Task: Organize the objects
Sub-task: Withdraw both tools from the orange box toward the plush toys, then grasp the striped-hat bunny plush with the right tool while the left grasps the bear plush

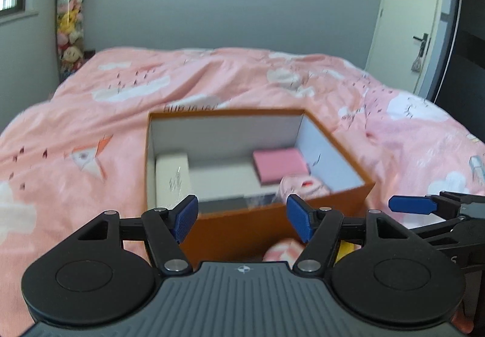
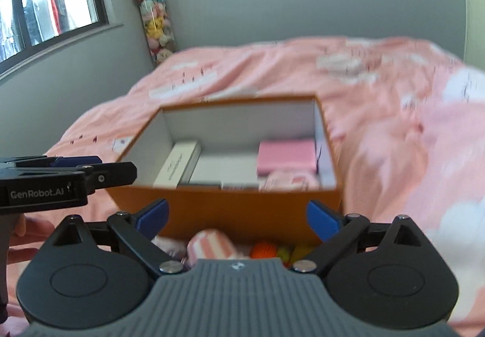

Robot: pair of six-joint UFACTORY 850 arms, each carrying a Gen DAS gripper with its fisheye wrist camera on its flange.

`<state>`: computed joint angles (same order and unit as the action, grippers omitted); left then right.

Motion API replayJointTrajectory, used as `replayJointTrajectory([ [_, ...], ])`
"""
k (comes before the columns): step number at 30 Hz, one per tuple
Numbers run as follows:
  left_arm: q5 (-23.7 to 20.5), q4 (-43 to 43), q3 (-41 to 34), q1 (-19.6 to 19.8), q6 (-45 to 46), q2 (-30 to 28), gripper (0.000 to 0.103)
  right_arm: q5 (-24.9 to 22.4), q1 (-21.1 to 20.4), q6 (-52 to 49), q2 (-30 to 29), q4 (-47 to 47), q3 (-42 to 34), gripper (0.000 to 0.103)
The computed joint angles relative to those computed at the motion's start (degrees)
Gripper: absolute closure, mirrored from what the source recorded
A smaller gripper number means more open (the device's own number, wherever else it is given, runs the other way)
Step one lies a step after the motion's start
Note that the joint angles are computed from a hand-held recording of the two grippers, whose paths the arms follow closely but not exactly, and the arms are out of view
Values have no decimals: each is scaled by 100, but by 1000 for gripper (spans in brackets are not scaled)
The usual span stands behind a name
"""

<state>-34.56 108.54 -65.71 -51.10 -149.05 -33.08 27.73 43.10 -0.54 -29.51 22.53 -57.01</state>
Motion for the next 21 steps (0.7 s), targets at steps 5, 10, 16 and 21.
replayJointTrajectory([
  [5,166,-37,181,12,-293,40,26,-445,99,-398,-220,374,-217,5],
  [10,1048,392,352,209,-768,136,23,-731,133,-938,-380,960,-386,12],
  [16,1713,419,390,314,-819,70,23,-1206,78,-1117,-532,1250,-536,27],
  [21,2054,748,265,395,-1222,-82,21,-1452,40,-917,-629,951,-638,36],
])
